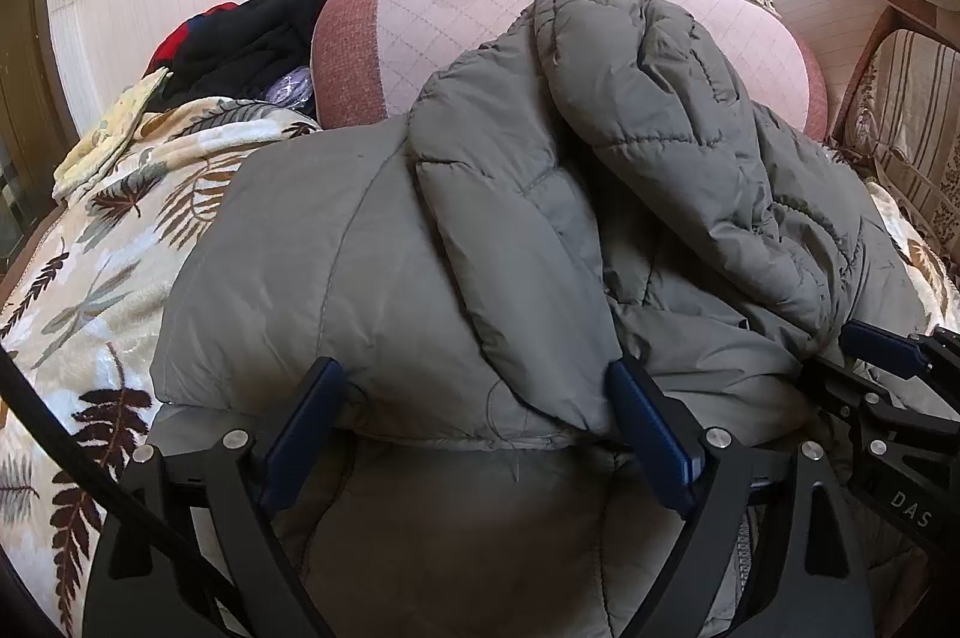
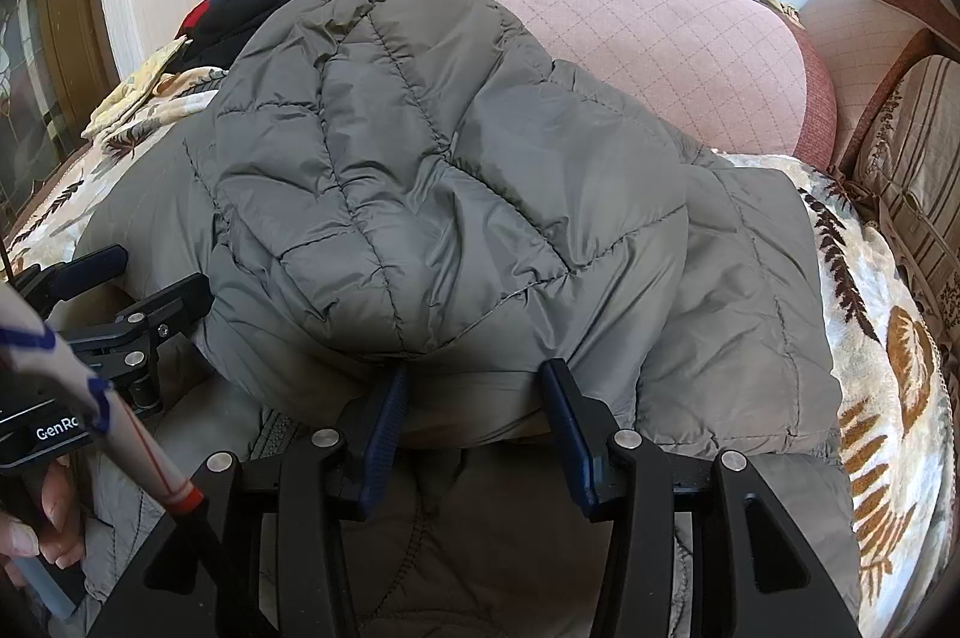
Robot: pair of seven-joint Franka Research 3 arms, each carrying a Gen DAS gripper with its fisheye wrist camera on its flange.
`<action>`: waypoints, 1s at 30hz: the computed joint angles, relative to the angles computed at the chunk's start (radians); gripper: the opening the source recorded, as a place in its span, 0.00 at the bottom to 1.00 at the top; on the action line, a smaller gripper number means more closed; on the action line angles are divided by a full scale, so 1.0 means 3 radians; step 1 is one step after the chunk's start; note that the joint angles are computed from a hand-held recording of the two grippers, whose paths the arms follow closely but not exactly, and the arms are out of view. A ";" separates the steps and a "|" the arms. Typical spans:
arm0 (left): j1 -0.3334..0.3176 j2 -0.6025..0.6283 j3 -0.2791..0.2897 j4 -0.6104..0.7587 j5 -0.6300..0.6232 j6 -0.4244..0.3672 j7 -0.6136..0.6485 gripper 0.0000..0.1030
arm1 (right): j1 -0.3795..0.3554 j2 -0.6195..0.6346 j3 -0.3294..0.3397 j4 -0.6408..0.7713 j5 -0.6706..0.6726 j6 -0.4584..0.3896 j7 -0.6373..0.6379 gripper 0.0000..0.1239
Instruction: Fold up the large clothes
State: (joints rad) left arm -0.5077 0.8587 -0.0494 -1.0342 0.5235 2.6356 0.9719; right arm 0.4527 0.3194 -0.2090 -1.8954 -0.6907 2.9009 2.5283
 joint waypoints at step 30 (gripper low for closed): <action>-0.0017 0.0020 0.0007 0.0046 0.0005 -0.0051 0.0002 0.89 | 0.0008 0.0017 0.0002 0.0022 -0.0060 -0.0033 0.0017 0.42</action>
